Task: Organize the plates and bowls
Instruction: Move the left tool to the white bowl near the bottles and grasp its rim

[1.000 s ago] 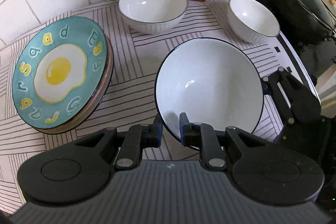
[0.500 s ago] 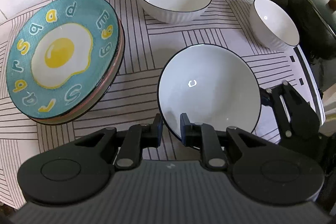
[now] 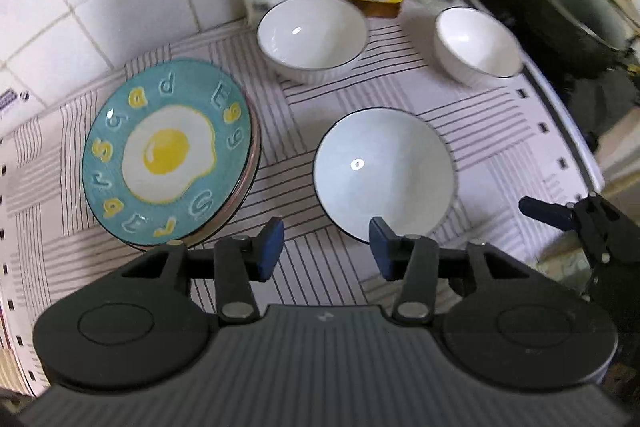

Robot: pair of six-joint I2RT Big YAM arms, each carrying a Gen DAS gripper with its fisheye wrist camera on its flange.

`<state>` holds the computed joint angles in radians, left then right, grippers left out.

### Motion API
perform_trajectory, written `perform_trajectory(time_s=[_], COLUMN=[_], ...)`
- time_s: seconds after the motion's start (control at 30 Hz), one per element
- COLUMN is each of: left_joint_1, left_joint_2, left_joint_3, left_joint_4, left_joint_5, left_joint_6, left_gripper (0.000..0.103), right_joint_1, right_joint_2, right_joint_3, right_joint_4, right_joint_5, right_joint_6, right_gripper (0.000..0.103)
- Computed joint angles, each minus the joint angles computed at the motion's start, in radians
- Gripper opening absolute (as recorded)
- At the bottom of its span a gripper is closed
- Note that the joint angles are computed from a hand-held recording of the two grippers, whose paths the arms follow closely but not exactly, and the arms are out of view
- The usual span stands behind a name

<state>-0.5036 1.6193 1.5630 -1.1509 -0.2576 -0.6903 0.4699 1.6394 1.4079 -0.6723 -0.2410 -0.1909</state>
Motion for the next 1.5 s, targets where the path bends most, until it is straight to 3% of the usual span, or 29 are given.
perform_trajectory(time_s=[0.23, 0.3, 0.4, 0.53, 0.63, 0.7, 0.93, 1.03, 1.17, 1.33, 1.5], left_joint_1=[0.0, -0.005, -0.008, -0.004, 0.002, 0.011, 0.04, 0.046, 0.047, 0.064, 0.086], left_joint_2=[-0.055, -0.075, -0.097, -0.108, -0.099, -0.086, -0.008, 0.031, 0.113, 0.213, 0.325], left_joint_3=[0.014, 0.007, 0.007, 0.015, 0.033, 0.049, 0.14, 0.182, 0.27, 0.36, 0.465], left_joint_4=[-0.01, -0.002, -0.001, 0.0, 0.005, 0.007, 0.022, 0.039, 0.022, 0.054, 0.066], left_joint_5=[0.046, 0.042, 0.044, 0.059, 0.071, 0.091, 0.12, 0.136, 0.133, 0.159, 0.167], left_joint_6=[0.095, 0.123, 0.152, 0.184, 0.203, 0.208, 0.246, 0.302, 0.35, 0.297, 0.238], left_gripper=[0.052, 0.052, 0.052, 0.052, 0.052, 0.052, 0.053, 0.053, 0.054, 0.057, 0.057], right_joint_1=[0.012, 0.022, 0.023, 0.04, 0.042, 0.036, -0.008, -0.031, -0.065, -0.104, -0.125], right_joint_2=[-0.061, -0.057, -0.078, -0.102, -0.119, -0.123, -0.069, -0.019, 0.042, 0.126, 0.211], right_joint_3=[0.041, 0.082, 0.107, 0.114, 0.105, 0.096, 0.119, 0.144, 0.159, 0.197, 0.265], right_joint_4=[-0.043, -0.098, -0.141, -0.136, -0.105, -0.068, 0.018, 0.039, 0.083, 0.125, 0.141], right_joint_5=[0.086, 0.129, 0.101, 0.135, 0.152, 0.151, 0.119, 0.142, 0.133, 0.115, 0.107], right_joint_6=[0.215, 0.282, 0.389, 0.426, 0.449, 0.455, 0.513, 0.524, 0.631, 0.692, 0.663], right_gripper=[0.085, 0.081, 0.08, 0.08, 0.079, 0.069, 0.068, 0.068, 0.068, 0.065, 0.054])
